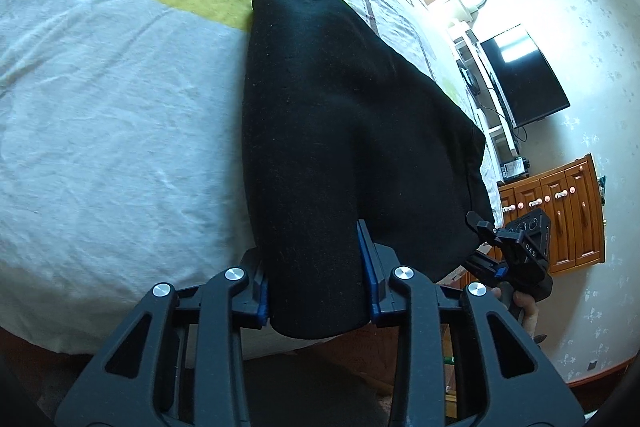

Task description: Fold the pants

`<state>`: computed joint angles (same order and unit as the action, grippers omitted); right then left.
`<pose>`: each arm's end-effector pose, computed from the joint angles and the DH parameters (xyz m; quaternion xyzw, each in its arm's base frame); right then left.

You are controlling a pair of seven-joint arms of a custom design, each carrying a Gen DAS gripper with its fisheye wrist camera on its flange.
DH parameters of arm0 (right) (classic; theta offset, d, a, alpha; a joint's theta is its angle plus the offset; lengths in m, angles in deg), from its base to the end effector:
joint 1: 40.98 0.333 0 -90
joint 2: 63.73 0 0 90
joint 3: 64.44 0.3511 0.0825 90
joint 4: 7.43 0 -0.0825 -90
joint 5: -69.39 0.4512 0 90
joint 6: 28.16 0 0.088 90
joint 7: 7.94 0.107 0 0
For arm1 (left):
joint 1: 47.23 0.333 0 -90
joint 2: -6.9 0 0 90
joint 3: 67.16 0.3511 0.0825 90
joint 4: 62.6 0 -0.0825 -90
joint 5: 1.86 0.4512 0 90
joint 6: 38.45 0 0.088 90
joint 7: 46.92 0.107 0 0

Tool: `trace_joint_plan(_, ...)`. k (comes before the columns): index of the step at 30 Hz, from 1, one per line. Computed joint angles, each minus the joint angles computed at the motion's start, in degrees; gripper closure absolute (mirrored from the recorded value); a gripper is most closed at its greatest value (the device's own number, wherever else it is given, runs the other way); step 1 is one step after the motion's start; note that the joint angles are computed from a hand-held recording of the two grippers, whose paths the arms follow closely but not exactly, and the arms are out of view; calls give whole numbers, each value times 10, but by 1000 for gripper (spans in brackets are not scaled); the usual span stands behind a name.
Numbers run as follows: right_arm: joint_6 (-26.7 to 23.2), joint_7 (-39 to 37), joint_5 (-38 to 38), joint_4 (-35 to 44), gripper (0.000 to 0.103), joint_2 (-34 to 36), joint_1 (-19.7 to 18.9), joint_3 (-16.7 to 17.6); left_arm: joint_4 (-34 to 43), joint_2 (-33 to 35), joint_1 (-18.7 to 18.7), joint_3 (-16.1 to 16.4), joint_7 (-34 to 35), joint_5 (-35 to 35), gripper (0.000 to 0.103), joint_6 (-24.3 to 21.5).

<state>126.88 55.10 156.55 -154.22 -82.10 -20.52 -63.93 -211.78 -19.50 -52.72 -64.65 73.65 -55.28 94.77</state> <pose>0.4593 0.1389 0.3945 -0.4642 0.7583 0.1605 0.4287 0.4502 -0.0379 0.4261 0.6622 -0.6510 0.3506 0.1217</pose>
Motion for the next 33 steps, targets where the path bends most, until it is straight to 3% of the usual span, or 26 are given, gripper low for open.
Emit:
trace_joint_plan(9, -39, -4, -18, 68, 54, 73, 13, 19, -23, -42, 51, 26, -24, 66, 70, -13)
trace_joint_plan(17, -53, -8, -22, 94, 54, 101, 16, 33, -35, -66, 66, 38, -43, 89, 70, -21)
trace_joint_plan(20, -55, -17, -12, 90, 52, 98, 15, 32, -32, -61, 67, 37, -52, 96, 57, -24)
trace_joint_plan(21, -56, -15, -9, 92, 50, 99, 16, 33, -29, -55, 64, 32, -57, 95, 48, -19)
trace_joint_plan(22, -57, -14, -2, 95, 44, 99, 16, 34, -28, -53, 63, 33, -58, 95, 32, -18)
trace_joint_plan(24, -68, -23, 19, 96, 36, 97, 15, 31, -28, -52, 61, 48, -54, 79, 15, -28)
trace_joint_plan(30, -19, -10, -19, 86, 28, 74, 6, 29, -13, -35, 77, 69, -36, 23, 12, -27)
trace_joint_plan(33, -36, -28, 15, 92, 28, 86, 1, 14, 11, 0, 75, 73, 9, -3, 12, -29)
